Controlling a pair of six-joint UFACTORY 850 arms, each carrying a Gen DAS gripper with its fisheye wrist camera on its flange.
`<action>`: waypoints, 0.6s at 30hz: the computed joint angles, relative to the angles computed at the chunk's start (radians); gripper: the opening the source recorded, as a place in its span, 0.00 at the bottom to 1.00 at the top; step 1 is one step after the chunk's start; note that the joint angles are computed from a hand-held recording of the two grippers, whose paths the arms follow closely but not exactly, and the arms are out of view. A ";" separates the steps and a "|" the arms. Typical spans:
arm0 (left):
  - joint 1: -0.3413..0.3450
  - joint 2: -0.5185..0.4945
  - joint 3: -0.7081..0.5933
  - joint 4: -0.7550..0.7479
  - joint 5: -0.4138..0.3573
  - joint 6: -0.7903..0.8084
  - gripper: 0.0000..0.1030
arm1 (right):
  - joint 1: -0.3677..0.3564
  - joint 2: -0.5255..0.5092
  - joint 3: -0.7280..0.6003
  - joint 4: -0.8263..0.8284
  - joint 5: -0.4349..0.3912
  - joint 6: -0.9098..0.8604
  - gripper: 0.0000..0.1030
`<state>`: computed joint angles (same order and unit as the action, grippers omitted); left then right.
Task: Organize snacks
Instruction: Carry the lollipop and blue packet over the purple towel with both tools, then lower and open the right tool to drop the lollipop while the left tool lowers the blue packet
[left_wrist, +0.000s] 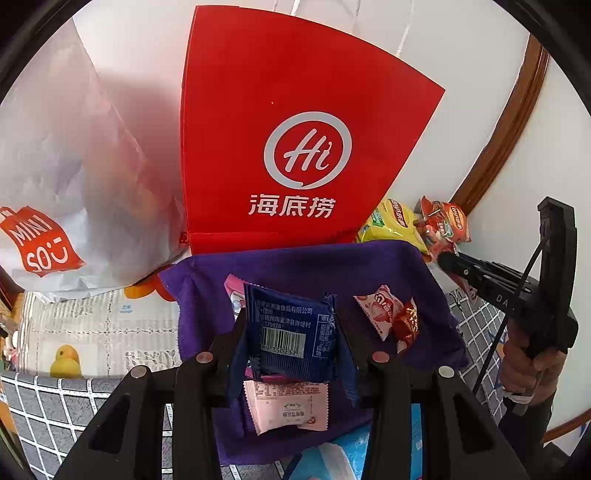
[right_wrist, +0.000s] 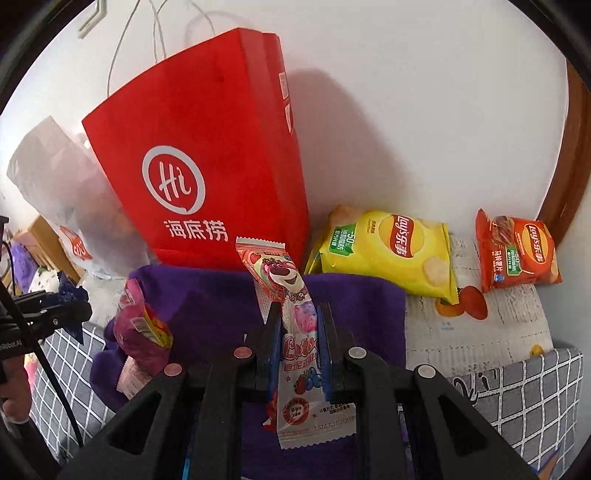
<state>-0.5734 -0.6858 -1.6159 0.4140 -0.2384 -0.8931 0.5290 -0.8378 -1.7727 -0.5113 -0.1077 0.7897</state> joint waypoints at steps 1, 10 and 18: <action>0.000 -0.001 -0.002 -0.003 -0.002 0.002 0.39 | 0.000 -0.002 -0.004 0.068 -0.005 -0.072 0.17; -0.003 -0.020 -0.021 -0.051 -0.010 0.049 0.39 | 0.006 -0.024 -0.029 0.114 -0.042 -0.149 0.17; -0.010 -0.028 -0.030 -0.060 -0.011 0.070 0.39 | 0.015 -0.055 -0.074 0.152 -0.106 -0.209 0.18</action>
<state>-0.5835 -0.7142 -1.6463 0.3543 -0.2496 -0.8229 0.5441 -0.8932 -1.8464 -0.3590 -0.2141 0.5811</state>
